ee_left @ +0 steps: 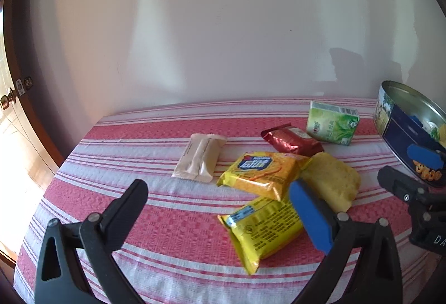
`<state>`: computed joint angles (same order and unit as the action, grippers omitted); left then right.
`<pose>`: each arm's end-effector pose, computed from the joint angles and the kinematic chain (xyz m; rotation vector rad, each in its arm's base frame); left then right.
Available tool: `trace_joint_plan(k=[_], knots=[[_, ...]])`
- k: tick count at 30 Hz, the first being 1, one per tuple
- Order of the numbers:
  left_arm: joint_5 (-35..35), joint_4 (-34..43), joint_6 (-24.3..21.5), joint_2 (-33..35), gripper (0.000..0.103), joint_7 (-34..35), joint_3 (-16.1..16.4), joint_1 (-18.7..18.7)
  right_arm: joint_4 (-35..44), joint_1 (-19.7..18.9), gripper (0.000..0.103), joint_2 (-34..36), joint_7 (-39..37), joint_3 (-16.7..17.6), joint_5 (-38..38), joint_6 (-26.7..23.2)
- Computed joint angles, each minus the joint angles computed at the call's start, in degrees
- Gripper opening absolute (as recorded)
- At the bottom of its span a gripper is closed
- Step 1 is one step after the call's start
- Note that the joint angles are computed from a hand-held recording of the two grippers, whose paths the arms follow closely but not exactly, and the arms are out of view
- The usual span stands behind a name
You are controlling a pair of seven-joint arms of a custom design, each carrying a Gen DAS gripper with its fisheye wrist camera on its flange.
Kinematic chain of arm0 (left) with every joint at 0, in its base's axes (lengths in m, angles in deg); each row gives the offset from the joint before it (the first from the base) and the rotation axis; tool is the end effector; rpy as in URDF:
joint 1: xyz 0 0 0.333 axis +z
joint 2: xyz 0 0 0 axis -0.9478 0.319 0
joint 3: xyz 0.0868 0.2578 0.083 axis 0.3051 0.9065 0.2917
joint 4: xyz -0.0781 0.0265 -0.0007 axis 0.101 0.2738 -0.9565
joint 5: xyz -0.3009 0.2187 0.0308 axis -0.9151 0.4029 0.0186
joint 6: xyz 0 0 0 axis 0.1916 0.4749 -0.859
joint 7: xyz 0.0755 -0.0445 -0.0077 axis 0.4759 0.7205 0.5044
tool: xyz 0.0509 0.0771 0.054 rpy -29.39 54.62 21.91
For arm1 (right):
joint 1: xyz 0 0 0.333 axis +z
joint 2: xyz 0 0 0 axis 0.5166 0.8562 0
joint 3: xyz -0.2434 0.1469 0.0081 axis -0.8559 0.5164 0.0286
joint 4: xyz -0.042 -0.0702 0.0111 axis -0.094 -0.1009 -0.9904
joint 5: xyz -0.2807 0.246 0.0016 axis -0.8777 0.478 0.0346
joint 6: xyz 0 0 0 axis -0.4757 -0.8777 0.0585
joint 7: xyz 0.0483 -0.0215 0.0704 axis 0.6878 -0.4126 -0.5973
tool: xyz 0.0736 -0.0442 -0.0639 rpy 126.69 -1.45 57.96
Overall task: Organize objects
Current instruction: 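Withdraw both tools from the tin toward the remaining items, then grasp a yellow snack packet with the left tool while the right tool grasps a yellow sponge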
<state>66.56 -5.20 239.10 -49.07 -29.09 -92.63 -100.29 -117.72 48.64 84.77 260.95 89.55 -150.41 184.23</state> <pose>0.5703 -0.3860 0.4559 -1.3755 1.9115 -0.8460 0.4936 0.2511 0.4785 -1.4569 1.8429 -0.9057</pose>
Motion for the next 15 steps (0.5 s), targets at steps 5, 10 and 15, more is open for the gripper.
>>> trace_joint_plan(k=[5,10,15], knots=[[-2.4,-2.14,2.67,-1.58,0.103,3.13,-1.11,2.73,4.45,1.11,0.084,5.34,-10.19,-0.86,9.75,2.68],[-13.54,-2.41,2.79,-0.52,0.103,18.97,-5.26,6.05,10.14,2.9,0.084,10.96,-21.01,-2.32,20.05,1.18],[-23.54,-2.8,3.17,0.66,0.103,34.39,-9.21,7.71,13.48,4.27,0.052,14.44,-30.05,-3.86,28.71,0.23]])
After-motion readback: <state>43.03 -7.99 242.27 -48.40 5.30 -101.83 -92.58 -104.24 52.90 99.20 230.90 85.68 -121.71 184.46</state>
